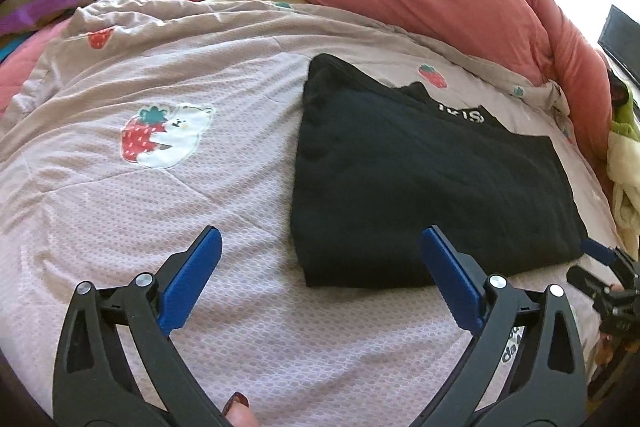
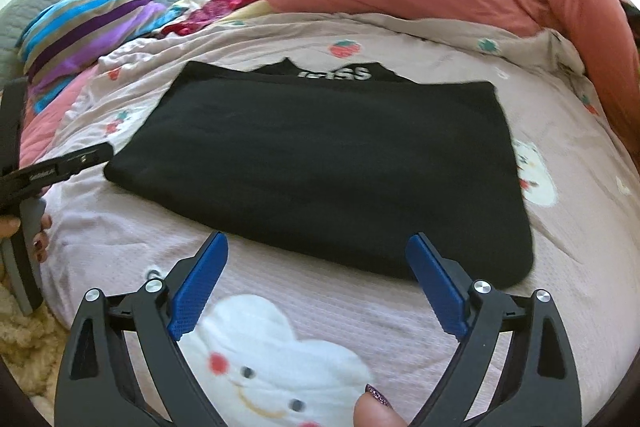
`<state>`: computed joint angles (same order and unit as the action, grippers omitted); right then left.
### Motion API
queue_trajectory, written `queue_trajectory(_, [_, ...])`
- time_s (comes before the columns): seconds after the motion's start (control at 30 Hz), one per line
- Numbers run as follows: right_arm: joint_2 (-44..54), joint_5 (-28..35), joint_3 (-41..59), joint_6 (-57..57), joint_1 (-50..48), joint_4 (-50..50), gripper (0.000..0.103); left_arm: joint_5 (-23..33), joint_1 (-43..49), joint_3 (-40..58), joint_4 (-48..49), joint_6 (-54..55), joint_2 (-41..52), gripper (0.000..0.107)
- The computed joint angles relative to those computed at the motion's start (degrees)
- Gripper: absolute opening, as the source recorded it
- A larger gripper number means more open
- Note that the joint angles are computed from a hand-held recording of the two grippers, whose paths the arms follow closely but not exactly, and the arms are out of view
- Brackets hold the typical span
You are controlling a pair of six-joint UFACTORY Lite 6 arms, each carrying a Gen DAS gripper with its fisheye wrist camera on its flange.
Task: Fold small clothes
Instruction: 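Move both grippers to the long side edge of the black shirt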
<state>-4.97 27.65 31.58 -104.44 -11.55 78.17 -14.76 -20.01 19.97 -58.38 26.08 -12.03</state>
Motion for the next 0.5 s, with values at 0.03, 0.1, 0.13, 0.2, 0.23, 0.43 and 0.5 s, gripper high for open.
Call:
queue_trajectory(0.03, [-0.4, -0.8, -0.3, -0.1, 2.0, 0.8, 0.091, 0.3, 0.6, -0.1, 0.4, -0.2, -0.1, 0.093])
queue_trajectory(0.1, [-1.0, -2.2, -0.8, -0.7, 5.0, 2.6, 0.091, 1.2, 2.1, 0.1, 2.0, -1.3, 0.0, 0.093])
queue_trajectory(0.13, [-1.3, -2.9, -1.1, -1.3, 7.1, 4.0, 0.091, 1.9, 3.0, 0.4, 3.2, -2.0, 0.1, 0.093])
queue_trajectory(0.2, [-1.4, -4.5, -1.1, -2.6, 10.4, 6.5, 0.091, 3.2, 5.1, 1.3, 6.4, -3.8, 0.7, 0.093])
queue_trajectory(0.23, [-1.5, -5.3, -1.1, -3.3, 12.4, 7.9, 0.091, 3.7, 5.8, 2.1, 5.5, -2.3, 1.3, 0.093])
queue_trajectory(0.43, [0.4, -9.5, 0.4, -12.1, 23.7, 20.1, 0.091, 7.3, 10.9, 8.0, 0.9, 5.5, 5.9, 0.093])
queue_trajectory(0.5, [1.3, -11.3, 0.9, -18.0, 27.9, 26.8, 0.091, 7.9, 12.1, 10.7, -5.2, 12.8, 8.0, 0.093])
